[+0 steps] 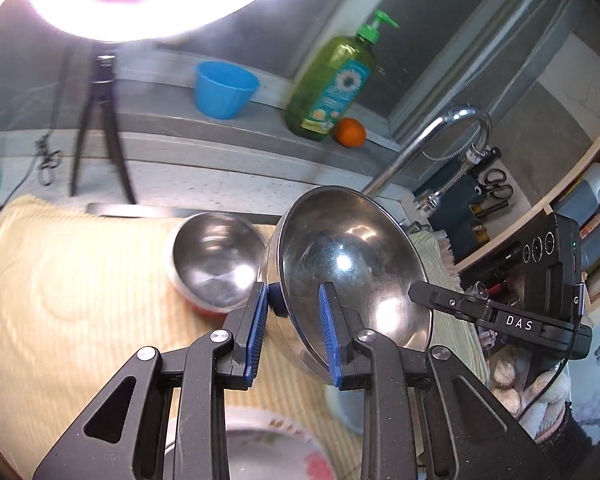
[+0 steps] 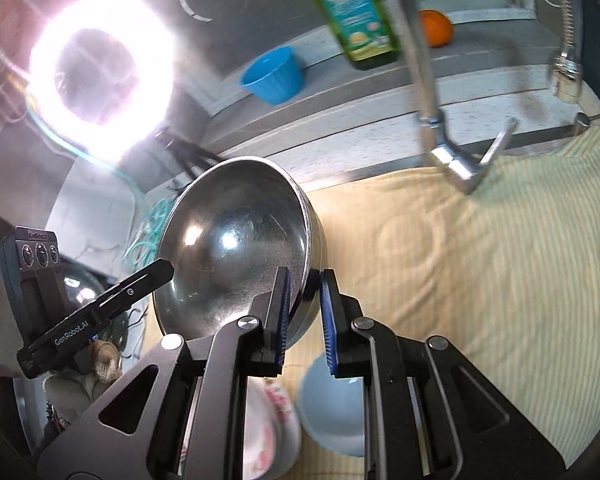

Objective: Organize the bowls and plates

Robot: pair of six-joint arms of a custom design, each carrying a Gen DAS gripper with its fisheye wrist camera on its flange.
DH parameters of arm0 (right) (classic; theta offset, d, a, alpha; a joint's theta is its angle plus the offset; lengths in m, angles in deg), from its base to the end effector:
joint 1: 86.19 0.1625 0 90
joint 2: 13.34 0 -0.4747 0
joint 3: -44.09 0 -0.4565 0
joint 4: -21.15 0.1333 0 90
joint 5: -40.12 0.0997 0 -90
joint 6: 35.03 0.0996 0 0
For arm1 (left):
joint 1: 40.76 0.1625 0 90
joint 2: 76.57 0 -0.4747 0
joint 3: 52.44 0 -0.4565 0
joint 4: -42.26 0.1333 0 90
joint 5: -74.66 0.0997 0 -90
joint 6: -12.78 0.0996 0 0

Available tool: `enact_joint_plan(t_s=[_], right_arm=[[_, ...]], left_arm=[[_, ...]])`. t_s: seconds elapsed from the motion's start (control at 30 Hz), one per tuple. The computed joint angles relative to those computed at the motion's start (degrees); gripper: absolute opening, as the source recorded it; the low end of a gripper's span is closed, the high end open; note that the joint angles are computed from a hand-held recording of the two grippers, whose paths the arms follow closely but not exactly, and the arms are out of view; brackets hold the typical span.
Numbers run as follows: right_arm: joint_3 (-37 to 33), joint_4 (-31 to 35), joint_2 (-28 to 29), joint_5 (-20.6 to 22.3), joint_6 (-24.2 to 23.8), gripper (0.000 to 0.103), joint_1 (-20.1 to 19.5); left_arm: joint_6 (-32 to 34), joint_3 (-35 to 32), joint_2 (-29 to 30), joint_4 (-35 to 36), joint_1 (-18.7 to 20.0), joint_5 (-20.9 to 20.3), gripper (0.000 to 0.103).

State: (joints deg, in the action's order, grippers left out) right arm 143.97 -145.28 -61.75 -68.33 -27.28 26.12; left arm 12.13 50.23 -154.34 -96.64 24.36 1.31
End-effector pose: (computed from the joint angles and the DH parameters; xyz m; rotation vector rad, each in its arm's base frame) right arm 0.3712 -0.6365 0.1168 0.2601 -2.8458 0.7307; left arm -0.1243 -0.6528 0.3876 0.5157 2.8281 -0.6885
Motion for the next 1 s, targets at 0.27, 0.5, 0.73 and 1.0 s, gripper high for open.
enact_joint_plan(t_s=[0.27, 0.5, 0.73, 1.0], right_arm=[[-3.0, 2.6, 4.3, 2.7, -0.4, 0.015, 3.1], [-6.9, 6.6, 9.2, 4.8, -1.4, 0.015, 5.4], [-11.9, 11.1, 15.1, 5.8, -2.2, 0.015, 7.1], [-15.7, 15.8, 19.6, 6.2, -2.2, 0.015, 7.6]], left_arm=[[-1.2, 3.2, -6.7, -0.1, 2.3, 2.0, 0.023], [-3.0, 5.5, -11.9, 0.5, 5.0, 4.2, 0.023], [-5.3, 6.8, -15.1, 1.1, 8.0, 6.4, 0.023], [-7.3, 7.9, -16.6, 1.9, 11.0, 7.9, 0.023]])
